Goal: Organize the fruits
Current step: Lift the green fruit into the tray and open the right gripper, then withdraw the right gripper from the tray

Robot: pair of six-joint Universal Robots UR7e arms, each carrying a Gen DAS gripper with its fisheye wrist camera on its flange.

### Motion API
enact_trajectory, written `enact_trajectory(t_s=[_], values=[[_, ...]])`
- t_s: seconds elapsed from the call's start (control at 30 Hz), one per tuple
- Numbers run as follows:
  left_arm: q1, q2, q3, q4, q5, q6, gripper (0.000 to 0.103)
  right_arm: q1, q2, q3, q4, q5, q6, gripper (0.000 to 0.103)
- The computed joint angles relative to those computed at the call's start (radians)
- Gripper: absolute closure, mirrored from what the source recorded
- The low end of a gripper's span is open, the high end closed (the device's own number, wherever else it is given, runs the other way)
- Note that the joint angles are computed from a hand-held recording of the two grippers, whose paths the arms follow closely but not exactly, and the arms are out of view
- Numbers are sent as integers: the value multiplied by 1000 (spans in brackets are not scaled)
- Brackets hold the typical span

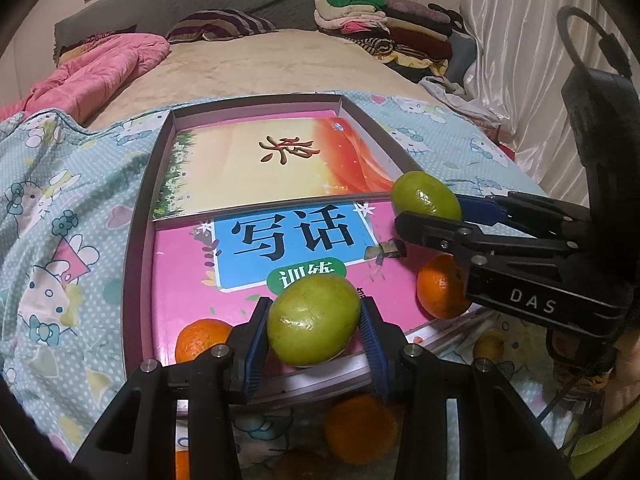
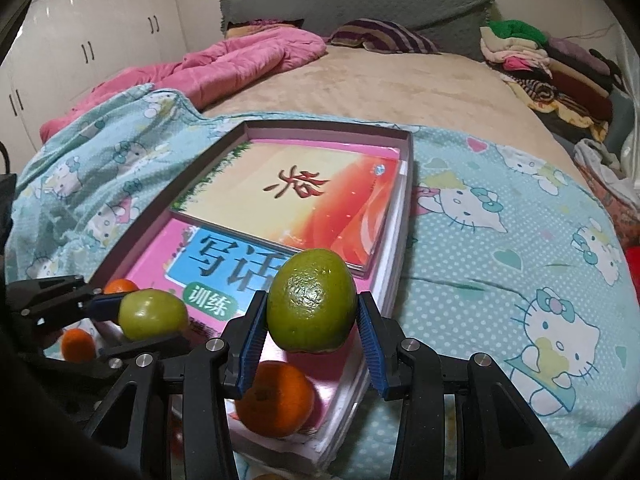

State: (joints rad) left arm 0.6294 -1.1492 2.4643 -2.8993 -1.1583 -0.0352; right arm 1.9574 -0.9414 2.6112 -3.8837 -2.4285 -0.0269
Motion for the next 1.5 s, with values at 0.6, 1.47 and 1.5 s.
enact_trajectory(t_s=[0.6,1.47,1.5], values=[[-1,-8,4,4,6,-3,59,16,25,-16,23,-40,-17,57],[-9,-36,18,-8,3,-16,56,114,-75,5,70,-47,36,45],[-8,-39,18,-5,1,-17,56,116,-77,6,70,-50,39,45]])
